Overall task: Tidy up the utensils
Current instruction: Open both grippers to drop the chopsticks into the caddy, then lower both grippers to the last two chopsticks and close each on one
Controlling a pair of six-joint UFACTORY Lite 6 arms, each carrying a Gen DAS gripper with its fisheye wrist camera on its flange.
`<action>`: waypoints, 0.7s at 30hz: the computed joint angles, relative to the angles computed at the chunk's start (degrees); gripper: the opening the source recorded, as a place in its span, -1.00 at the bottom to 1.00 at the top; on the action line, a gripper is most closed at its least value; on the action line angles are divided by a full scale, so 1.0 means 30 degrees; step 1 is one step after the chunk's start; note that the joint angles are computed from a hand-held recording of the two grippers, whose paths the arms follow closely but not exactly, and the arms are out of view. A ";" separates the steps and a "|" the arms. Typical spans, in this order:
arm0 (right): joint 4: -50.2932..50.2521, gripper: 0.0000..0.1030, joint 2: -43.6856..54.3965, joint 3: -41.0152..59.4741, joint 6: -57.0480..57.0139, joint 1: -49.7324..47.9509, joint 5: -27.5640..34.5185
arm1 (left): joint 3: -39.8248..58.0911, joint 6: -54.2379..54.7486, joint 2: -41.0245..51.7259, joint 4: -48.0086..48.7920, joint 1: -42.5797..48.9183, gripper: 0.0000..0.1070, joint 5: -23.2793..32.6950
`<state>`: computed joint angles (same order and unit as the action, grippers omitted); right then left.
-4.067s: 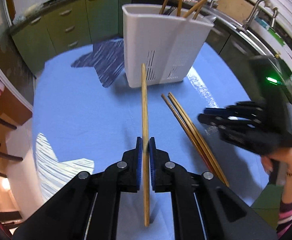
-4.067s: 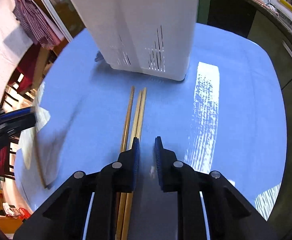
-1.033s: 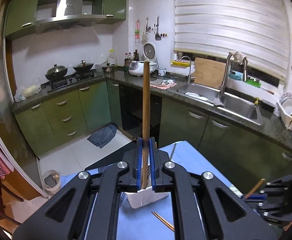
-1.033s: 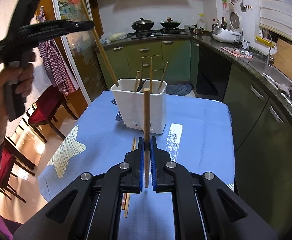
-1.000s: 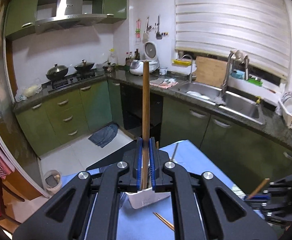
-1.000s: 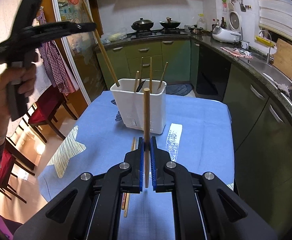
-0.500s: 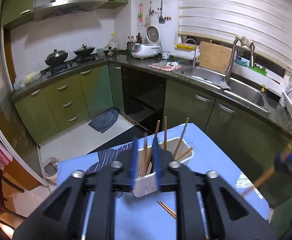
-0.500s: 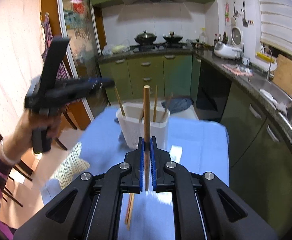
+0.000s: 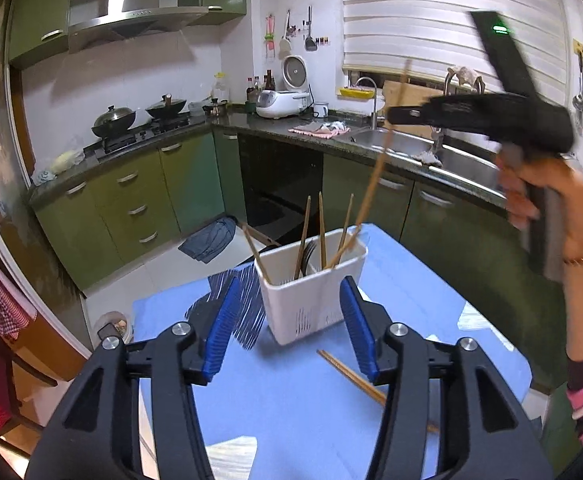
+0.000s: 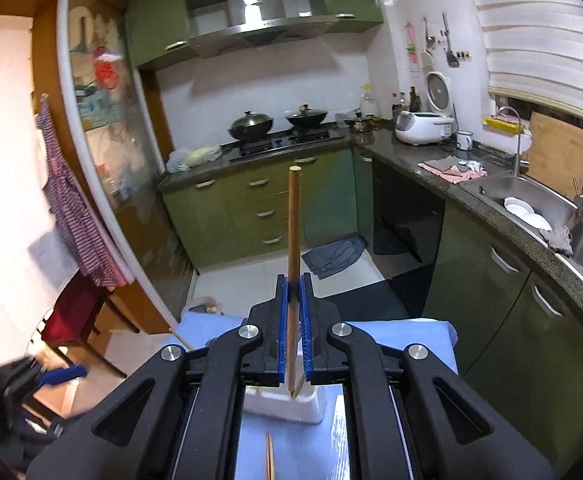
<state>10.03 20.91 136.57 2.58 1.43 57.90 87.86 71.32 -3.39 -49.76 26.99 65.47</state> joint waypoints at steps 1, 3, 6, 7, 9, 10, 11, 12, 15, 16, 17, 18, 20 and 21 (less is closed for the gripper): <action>-0.0083 -0.87 0.0923 0.0831 0.0179 0.0083 0.0327 | -0.0104 0.0098 -0.0046 0.0063 0.0186 -0.07 0.0170; -0.0227 -0.87 0.1409 0.0287 0.0230 0.0297 -0.0005 | -0.0154 0.0307 0.0045 0.0148 0.0523 -0.07 0.0459; -0.0377 -0.86 0.1096 -0.2064 0.0081 0.0653 -0.0930 | -0.0426 0.0577 0.0013 0.0279 0.0836 -0.06 0.0537; -0.0356 -0.86 0.0562 -0.3328 -0.0029 0.0706 -0.1443 | -0.0473 0.0544 0.0034 0.0350 0.0820 -0.06 0.0473; -0.0320 -0.85 0.0156 -0.4644 -0.0386 0.0823 -0.1801 | -0.0450 0.0433 0.0249 0.0603 0.0728 -0.04 0.0373; -0.0285 -0.76 0.0034 -0.4943 -0.0528 0.0878 -0.1828 | -0.0517 0.0305 0.0259 0.0745 0.0603 -0.04 0.0344; -0.0300 -0.69 -0.0627 -0.6042 -0.0650 0.0944 -0.2236 | -0.0639 0.0120 0.0242 0.0926 0.0415 -0.03 0.0286; -0.0310 -0.63 -0.1126 -0.6689 -0.0722 0.1024 -0.2485 | -0.0867 -0.0192 0.0204 0.1230 0.0125 -0.02 0.0152; 0.0557 -0.63 -0.4234 -1.0185 -0.1750 0.0765 -0.3467 | -0.1610 -0.1163 0.0150 0.2196 -0.0789 -0.02 -0.0246; 0.0807 -0.61 -0.5382 -1.1429 -0.2012 0.0749 -0.3706 | -0.1988 -0.1621 0.0101 0.2634 -0.1222 -0.02 -0.0432; 0.1352 -0.60 -0.7097 -1.3234 -0.2613 0.0558 -0.3926 | -0.2388 -0.2071 0.0106 0.3039 -0.1632 -0.02 -0.0576; 0.1911 -0.54 -0.8378 -1.4638 -0.3242 0.0317 -0.4051 | -0.2859 -0.2688 0.0227 0.3538 -0.2206 -0.02 -0.0706; 0.3031 -0.49 -1.1018 -1.7303 -0.4549 -0.0401 -0.3977 | -0.3898 -0.3782 0.0280 0.4391 -0.3190 -0.02 -0.1088; 0.3429 -0.46 -1.2273 -1.8603 -0.5142 -0.0714 -0.3870 | -0.4718 -0.4482 0.0267 0.4881 -0.3881 -0.02 -0.1448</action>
